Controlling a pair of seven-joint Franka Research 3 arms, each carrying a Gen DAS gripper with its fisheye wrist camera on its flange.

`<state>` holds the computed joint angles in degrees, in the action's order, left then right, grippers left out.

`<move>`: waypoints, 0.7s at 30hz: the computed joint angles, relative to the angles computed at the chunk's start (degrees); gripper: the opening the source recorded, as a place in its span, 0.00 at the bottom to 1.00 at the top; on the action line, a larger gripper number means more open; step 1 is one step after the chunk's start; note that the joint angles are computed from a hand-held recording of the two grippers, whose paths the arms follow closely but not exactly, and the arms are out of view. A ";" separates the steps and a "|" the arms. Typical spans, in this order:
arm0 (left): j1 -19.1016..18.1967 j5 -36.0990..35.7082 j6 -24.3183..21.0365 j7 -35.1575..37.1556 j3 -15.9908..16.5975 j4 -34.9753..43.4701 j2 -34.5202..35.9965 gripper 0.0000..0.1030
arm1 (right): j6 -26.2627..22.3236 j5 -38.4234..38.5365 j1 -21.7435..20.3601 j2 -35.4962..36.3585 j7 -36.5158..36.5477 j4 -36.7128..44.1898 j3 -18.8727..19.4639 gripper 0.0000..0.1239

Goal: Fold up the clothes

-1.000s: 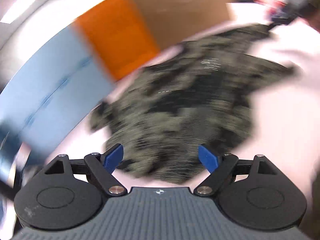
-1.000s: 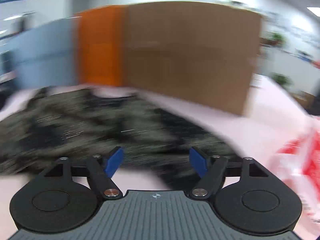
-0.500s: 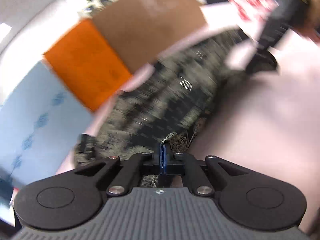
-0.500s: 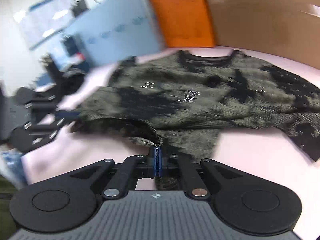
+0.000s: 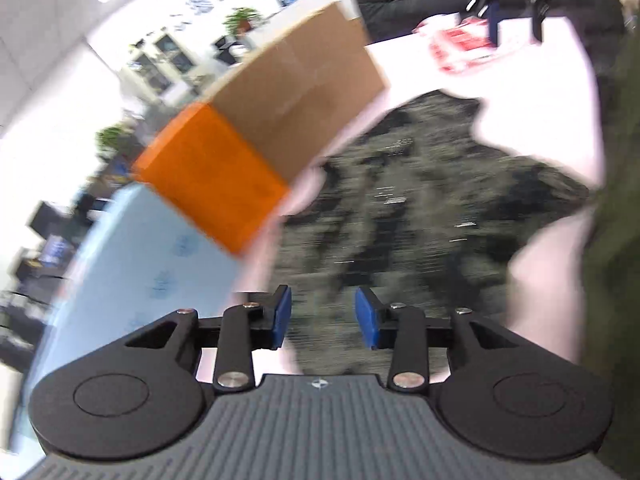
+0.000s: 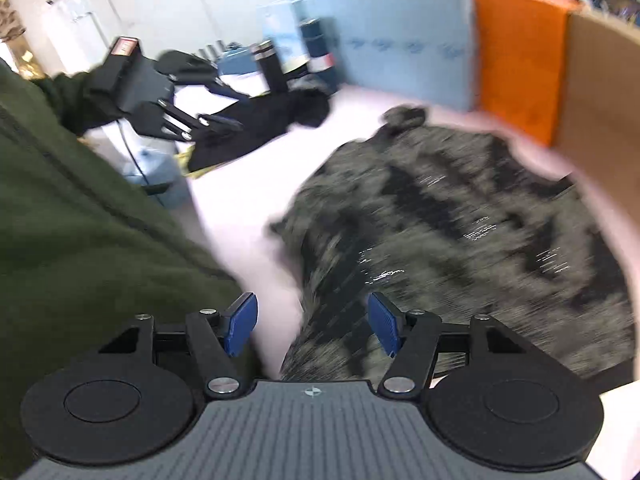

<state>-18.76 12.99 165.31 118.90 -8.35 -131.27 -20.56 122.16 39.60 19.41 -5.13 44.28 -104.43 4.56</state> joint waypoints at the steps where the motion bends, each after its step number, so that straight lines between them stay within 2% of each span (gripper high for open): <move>1: 3.27 3.55 0.18 -1.74 -1.84 2.53 1.03 0.36 | 0.01 -2.17 -0.07 0.81 0.66 2.31 0.18 0.49; 2: 6.44 7.46 0.36 -3.74 -3.61 5.26 2.19 0.39 | -0.30 -4.55 -0.07 1.89 1.17 5.04 0.41 0.53; 4: 10.81 14.02 0.15 -7.56 -5.97 11.55 5.45 0.61 | -1.57 -9.05 0.03 4.53 1.75 11.13 0.84 0.58; 5: 11.60 15.72 -0.04 -8.73 -6.11 14.66 7.51 0.68 | -2.85 -10.91 0.15 6.28 1.55 14.68 1.06 0.61; 6: 12.09 17.14 -0.29 -9.75 -6.07 17.82 9.66 0.80 | -4.26 -12.77 0.30 8.16 1.33 18.47 1.28 0.64; 7: 13.61 20.81 -0.05 -14.06 -6.84 20.38 12.04 0.85 | -4.57 -14.22 0.57 9.63 0.72 21.23 1.62 0.67; 8: 14.73 25.12 -0.03 -19.07 -7.31 23.03 14.51 0.85 | -2.96 -14.87 0.88 10.30 -0.35 21.98 1.94 0.71; 10: 15.58 36.03 -5.67 -34.24 -8.19 28.03 19.62 0.86 | 3.12 -15.27 1.47 10.52 -2.90 20.79 2.48 0.71; 13: 12.75 37.37 -15.72 -44.27 -6.50 33.87 27.66 0.86 | 20.73 -18.09 3.27 9.69 -1.29 13.05 3.11 0.71; 16: 10.92 31.94 -15.05 -55.16 -4.01 37.33 34.98 0.85 | 37.68 -21.32 4.60 11.70 1.83 7.28 3.28 0.76; 18: 9.95 26.86 -12.89 -60.85 -2.91 40.12 40.24 0.84 | 43.41 -22.07 5.15 14.76 5.67 6.34 3.10 0.82; 20: 7.13 25.77 -12.52 -65.38 -0.84 44.85 46.35 0.84 | 44.71 -21.11 5.02 18.84 8.58 7.31 3.38 0.82; 21: 5.44 25.45 -14.12 -65.36 -0.06 48.48 49.80 0.84 | 44.55 -20.26 4.79 21.19 9.69 8.28 3.73 0.82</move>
